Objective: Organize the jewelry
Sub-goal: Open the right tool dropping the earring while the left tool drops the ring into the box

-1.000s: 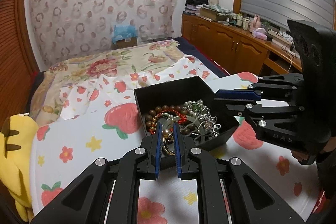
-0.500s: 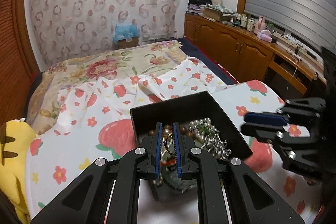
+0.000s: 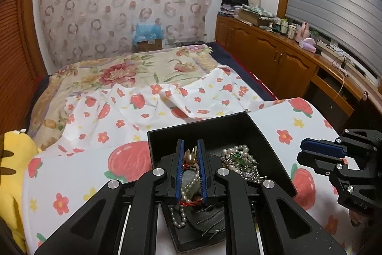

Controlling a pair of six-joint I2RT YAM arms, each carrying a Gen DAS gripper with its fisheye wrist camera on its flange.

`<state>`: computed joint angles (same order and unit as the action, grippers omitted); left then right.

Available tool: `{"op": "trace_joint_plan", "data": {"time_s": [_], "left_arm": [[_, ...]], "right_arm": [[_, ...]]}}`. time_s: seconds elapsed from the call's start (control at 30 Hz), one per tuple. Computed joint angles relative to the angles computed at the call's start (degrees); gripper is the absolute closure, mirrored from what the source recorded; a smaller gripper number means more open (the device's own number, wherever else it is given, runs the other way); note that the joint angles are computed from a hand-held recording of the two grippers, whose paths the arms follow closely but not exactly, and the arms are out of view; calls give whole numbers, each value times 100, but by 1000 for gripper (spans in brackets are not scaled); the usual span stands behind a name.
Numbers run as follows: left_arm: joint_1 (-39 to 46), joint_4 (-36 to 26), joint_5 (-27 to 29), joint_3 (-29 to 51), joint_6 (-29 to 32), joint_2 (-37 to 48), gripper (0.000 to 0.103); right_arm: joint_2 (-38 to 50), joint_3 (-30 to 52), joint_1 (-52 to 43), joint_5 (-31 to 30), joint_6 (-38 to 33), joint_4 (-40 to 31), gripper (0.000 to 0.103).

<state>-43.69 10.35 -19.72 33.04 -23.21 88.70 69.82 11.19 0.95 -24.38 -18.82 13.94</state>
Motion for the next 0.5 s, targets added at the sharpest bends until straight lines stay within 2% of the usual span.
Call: {"op": "trace_joint_plan", "data": {"time_s": [0.1,0.17,0.27,0.47,0.5], "left_arm": [[-82,-12,-133,-121,-83,-153,80],[-157,-75,-257,-179,-147,-273,67],[-318,-195,-446,-369,-322,-575,54],[-974,-793,-1193,-700,-946,-1265,21],[-1173,-992,-1418,-739,-1118,-1399,19]], "right_arm": [[11,5,4,14,28,27,86],[-13,-13,-6,25,59,42,86],[-186,-96,-24,40,98,-11,86],[-1082,-356,46,133,248,-532,86],[-1399,-402,38,137,294,-771,78]]}}
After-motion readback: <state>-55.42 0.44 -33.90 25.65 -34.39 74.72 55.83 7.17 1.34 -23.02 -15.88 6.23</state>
